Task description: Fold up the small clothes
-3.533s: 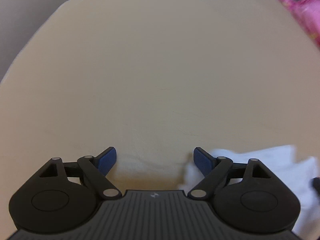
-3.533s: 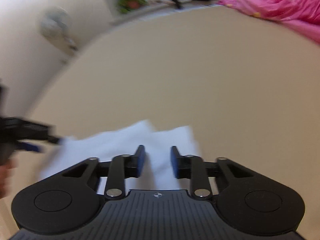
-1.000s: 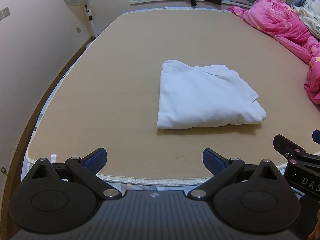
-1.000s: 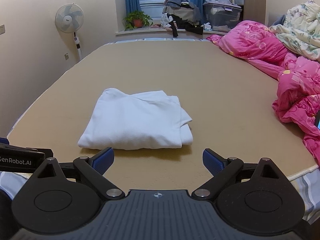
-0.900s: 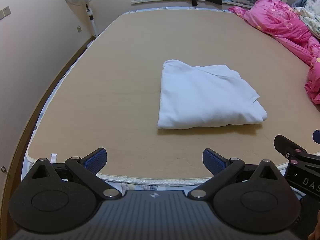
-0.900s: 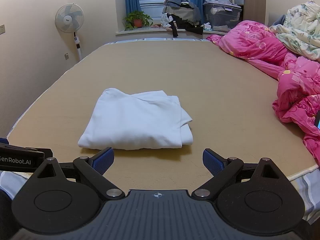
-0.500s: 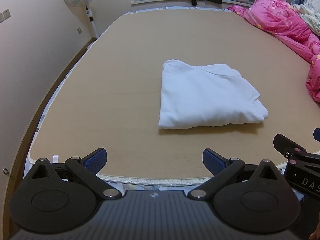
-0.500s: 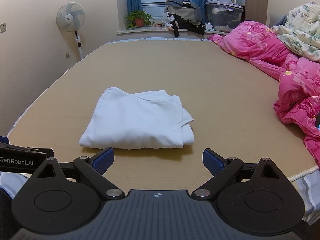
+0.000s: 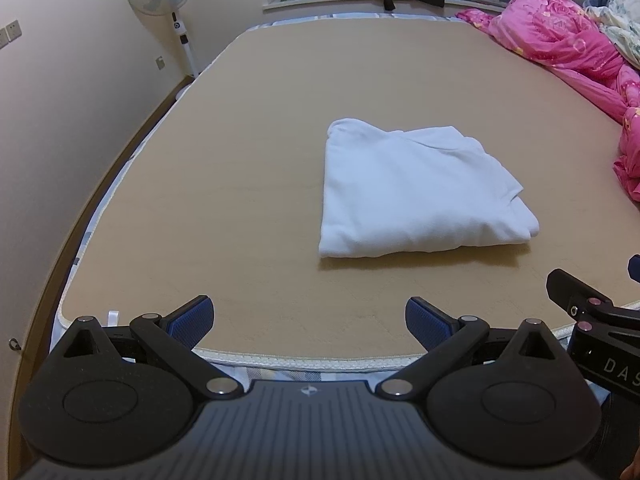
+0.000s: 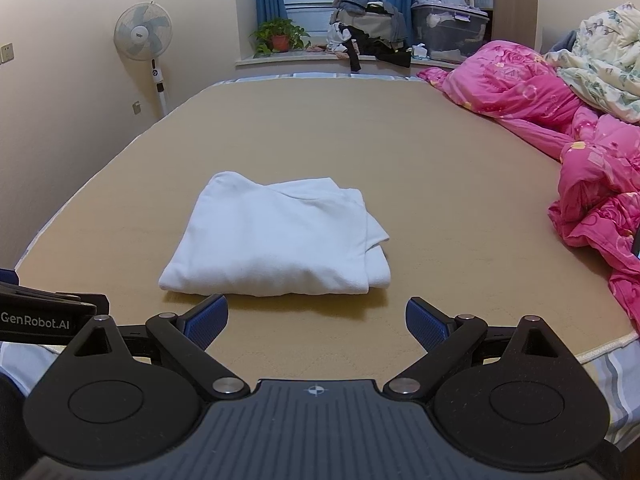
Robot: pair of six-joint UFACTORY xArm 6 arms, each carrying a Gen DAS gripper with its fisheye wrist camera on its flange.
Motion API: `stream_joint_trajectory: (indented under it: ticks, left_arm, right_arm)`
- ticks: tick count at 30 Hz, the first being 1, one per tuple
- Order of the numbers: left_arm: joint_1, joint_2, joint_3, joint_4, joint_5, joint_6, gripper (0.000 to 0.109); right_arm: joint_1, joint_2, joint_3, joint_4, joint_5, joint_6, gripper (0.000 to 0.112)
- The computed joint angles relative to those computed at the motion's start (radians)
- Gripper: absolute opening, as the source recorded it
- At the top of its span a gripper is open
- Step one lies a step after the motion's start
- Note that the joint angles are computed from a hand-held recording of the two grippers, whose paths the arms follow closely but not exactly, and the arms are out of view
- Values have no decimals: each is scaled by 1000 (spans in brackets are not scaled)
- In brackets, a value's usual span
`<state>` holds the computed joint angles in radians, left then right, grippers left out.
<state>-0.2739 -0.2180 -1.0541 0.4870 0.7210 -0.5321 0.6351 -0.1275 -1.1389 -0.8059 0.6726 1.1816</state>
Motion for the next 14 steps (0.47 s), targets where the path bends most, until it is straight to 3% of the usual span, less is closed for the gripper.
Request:
stream_joint_trajectory:
  ticks: [14]
  left_arm:
    - [2, -18, 22, 2, -33, -15, 102]
  right_arm:
    - [3, 10, -7, 10, -10, -3, 100]
